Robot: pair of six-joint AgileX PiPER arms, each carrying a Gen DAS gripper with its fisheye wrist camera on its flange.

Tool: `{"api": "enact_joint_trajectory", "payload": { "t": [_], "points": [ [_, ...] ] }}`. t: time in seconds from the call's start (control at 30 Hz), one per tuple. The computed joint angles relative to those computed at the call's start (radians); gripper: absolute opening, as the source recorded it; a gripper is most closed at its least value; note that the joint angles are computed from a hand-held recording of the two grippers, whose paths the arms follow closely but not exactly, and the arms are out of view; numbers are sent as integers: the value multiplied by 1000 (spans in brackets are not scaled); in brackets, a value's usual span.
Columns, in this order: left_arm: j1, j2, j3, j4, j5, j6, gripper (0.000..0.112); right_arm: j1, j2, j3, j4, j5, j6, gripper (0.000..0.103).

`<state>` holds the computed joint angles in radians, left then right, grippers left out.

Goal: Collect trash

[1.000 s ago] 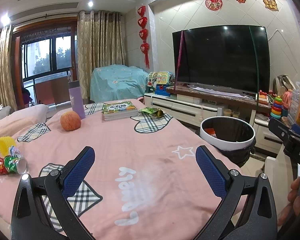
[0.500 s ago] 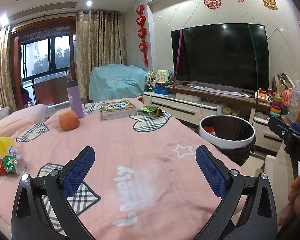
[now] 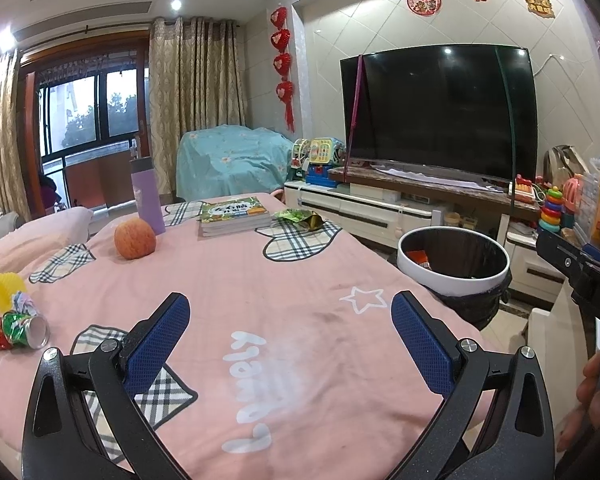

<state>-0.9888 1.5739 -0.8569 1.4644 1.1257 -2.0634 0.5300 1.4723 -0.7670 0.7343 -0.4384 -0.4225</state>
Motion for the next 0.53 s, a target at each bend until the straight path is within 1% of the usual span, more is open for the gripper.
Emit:
{"api": "enact_joint_trajectory", "payload": {
  "t": [0.1, 0.23, 0.37, 0.53],
  "points": [
    [4, -3, 5, 6, -9, -1, 103, 3, 5, -5, 4, 3, 2, 103],
    [9, -8, 5, 13, -22, 3, 103, -9, 8, 0, -35, 8, 40, 103],
    [22, -18, 8, 17, -44, 6, 103, -28, 22, -15, -70, 33, 68, 103],
    [48, -20, 9, 17, -76, 11, 103, -35, 43, -39, -78, 62, 72, 103]
  ]
}}
